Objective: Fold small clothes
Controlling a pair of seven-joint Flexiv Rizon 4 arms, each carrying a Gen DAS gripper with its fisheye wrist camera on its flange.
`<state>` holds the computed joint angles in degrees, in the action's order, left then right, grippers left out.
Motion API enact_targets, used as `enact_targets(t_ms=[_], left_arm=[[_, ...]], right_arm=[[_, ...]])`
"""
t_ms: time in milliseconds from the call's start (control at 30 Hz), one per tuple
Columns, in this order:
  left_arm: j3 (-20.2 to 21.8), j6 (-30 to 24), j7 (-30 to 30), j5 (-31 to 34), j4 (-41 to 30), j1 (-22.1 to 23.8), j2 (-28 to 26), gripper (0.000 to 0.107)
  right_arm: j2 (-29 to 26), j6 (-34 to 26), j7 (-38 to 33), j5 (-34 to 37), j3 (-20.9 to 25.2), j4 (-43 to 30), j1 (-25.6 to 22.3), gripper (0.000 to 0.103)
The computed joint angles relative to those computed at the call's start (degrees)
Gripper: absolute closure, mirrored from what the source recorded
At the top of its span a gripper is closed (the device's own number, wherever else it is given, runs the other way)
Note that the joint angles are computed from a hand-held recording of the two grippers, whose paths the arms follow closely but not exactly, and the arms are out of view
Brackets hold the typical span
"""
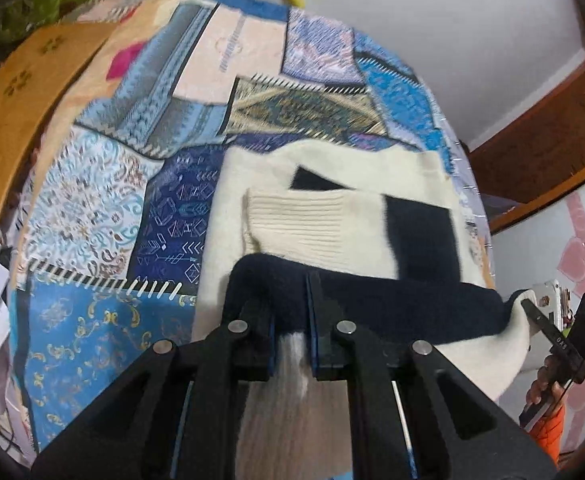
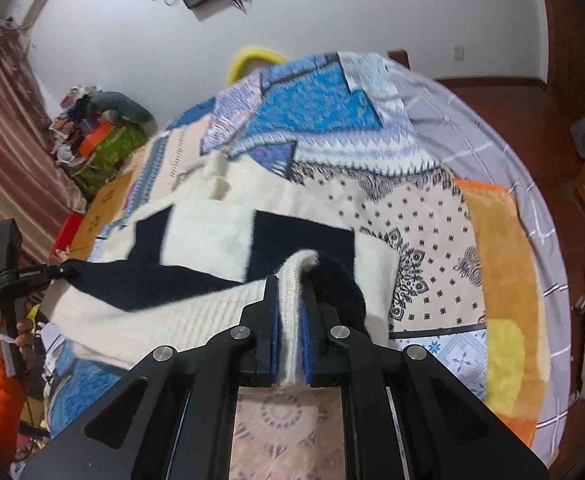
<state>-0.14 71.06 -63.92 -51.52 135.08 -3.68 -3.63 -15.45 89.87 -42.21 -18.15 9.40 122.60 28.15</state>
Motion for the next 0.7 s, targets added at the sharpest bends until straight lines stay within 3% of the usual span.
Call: enact_targets(t_ms=[100, 267, 333, 400, 467, 700], left_arm=[[-0.3, -1.0, 0.9, -1.2, -0.6, 0.4, -1.4, 0.092], [0.8, -5.4, -0.7, 3.7, -2.2, 1.9, -0.8, 0.086], [1.4, -7.5, -1.6, 5.4, -3.0, 2.5, -0.1, 0.079], [2.3, -6.0, -5.2, 10.2, -2.9, 2.7, 1.0, 0.053], [2.9, -3.2, -7.7, 14.7, -2.3, 2.9, 2.5, 0.043], [4.6, -5.0, -5.3, 16.4, 1.3, 3.2, 7.6, 0.043]], right_arm=[[-2.6, -2.6, -1.3, 1.7, 2.0, -2.2, -1.4, 0.095], [-3.9, -5.1, -2.8, 2.7, 2.7, -4.3, -1.5, 0.095], [-3.6, -6.4, -4.4, 4.2, 4.3, -5.2, -2.8, 0.094], [-3.2, -7.4, -5.2, 5.2, 4.8, -5.5, -3.1, 0.091], [-2.7, -8.0, -6.6, 7.2, 6.1, -5.8, -4.3, 0.090], [0.5, -8.9, -8.0, 9.4, 5.8, -4.1, -4.0, 0.080]])
